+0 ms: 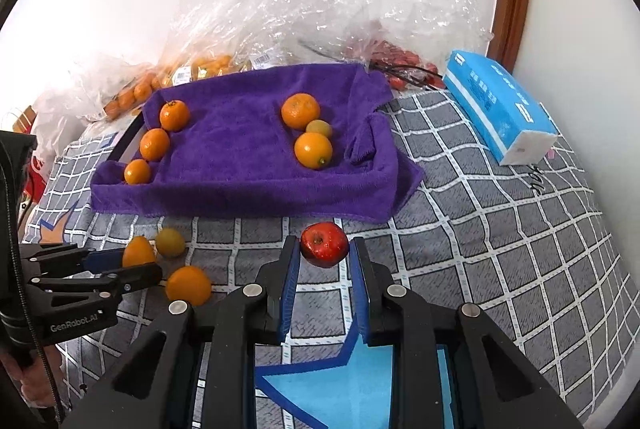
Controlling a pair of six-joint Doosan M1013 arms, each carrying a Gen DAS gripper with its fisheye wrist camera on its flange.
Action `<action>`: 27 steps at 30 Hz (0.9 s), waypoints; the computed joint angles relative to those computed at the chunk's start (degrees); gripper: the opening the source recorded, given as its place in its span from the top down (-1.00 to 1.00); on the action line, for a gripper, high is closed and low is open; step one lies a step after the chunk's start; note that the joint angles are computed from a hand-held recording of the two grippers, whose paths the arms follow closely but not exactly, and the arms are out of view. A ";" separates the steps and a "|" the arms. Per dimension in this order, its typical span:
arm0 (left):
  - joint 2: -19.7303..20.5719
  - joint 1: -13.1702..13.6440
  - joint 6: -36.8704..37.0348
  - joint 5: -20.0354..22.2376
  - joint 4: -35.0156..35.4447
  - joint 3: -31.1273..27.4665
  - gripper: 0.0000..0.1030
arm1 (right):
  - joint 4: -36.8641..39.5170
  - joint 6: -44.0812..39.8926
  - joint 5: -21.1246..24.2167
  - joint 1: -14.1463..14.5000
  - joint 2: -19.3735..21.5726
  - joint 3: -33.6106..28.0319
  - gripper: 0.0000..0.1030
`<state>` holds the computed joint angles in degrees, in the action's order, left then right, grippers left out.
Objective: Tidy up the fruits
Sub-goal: 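Grasp the large oblong orange fruit with the left tool, then carry the red apple and oblong fruit over the towel with both tools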
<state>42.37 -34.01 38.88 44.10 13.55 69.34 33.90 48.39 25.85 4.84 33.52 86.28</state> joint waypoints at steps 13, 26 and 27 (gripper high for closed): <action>-5.13 -0.15 -10.81 -4.07 5.71 6.39 0.36 | 3.95 -4.77 -0.86 0.63 -2.58 1.60 0.51; -9.12 -1.07 -19.62 -4.00 14.99 8.66 0.36 | 9.75 -9.72 -2.27 0.66 -4.88 2.27 0.51; -9.32 -1.04 -20.10 -4.03 15.46 8.73 0.36 | 10.28 -10.10 -2.28 0.60 -5.01 2.20 0.51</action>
<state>33.05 -35.05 18.79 40.07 29.01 78.07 44.18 38.29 23.56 5.44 28.51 88.48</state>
